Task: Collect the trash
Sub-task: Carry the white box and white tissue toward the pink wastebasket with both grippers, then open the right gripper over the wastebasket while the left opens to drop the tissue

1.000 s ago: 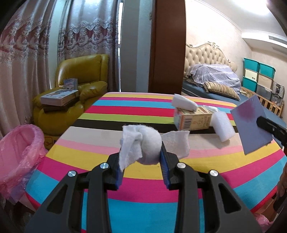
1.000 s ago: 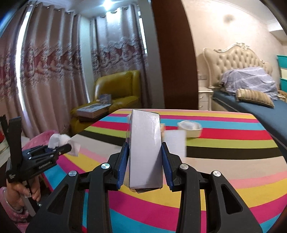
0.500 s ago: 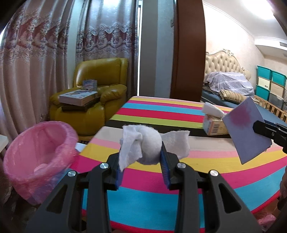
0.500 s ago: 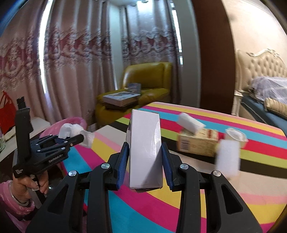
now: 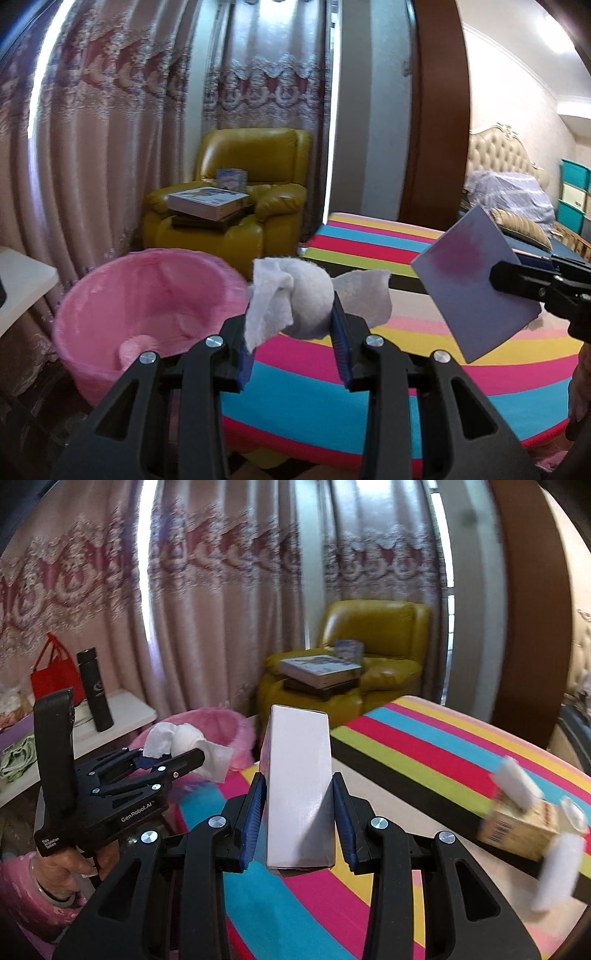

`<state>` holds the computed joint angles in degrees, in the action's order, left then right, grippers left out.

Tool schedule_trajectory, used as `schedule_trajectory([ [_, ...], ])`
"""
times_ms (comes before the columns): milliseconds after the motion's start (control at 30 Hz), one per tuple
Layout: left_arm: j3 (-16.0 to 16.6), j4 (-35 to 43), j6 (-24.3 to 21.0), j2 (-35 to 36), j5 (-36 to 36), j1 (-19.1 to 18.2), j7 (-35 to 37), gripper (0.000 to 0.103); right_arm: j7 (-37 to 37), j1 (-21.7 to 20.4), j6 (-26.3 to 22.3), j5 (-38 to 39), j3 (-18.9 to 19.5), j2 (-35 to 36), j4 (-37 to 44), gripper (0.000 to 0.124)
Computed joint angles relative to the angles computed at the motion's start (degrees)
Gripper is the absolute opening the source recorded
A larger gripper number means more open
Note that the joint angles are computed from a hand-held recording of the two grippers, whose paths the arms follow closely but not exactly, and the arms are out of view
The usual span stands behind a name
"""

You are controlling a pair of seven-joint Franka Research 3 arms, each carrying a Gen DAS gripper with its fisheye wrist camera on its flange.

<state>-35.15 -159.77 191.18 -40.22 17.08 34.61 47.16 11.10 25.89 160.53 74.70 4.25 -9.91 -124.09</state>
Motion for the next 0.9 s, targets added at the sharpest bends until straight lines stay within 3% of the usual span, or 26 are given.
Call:
schedule_trajectory([
  [167, 3.94, -1.02, -2.79, -0.95, 0.40, 1.68, 0.29, 0.036, 4.98, 0.69, -3.18, -4.91, 2.00, 5.78, 7.05, 0.036],
  [400, 9.49, -0.38, -4.45, 2.25, 2.51, 6.76, 0.84, 0.036, 13.68, 1.86, -5.23, -12.88, 6.48, 17.25, 20.86, 0.036],
  [633, 14.80, 1.07, -2.59, 8.86, 2.61, 8.17, 2.52, 0.037, 27.06, 4.29, -5.84, -28.47, 9.39, 30.75, 36.76, 0.037],
  [667, 14.87, 1.25, -1.93, 9.63, 2.24, 8.58, 2.81, 0.041, 27.91, 4.10, -6.01, -29.36, 10.00, 32.29, 38.64, 0.040],
  [700, 13.78, 1.34, -2.15, 9.74, 1.54, 9.81, 2.79, 0.051, 30.08, 4.49, -6.56, -31.50, 9.91, 34.33, 41.34, 0.057],
  [733, 12.35, 0.96, -1.73, 9.35, 0.79, 11.29, 2.40, 0.060, 32.62, 5.11, -5.53, -33.57, 9.49, 35.59, 42.89, 0.065],
  [767, 11.51, 0.87, -1.44, 9.15, 0.18, 12.04, 2.26, 0.063, 33.56, 4.93, -4.07, -34.12, 9.90, 36.00, 43.19, 0.069],
  [900, 7.67, -1.20, -1.14, 5.97, -1.48, 15.01, 2.18, 0.074, 30.09, -0.41, -2.16, -28.95, 13.95, 33.16, 39.11, 0.069],
])
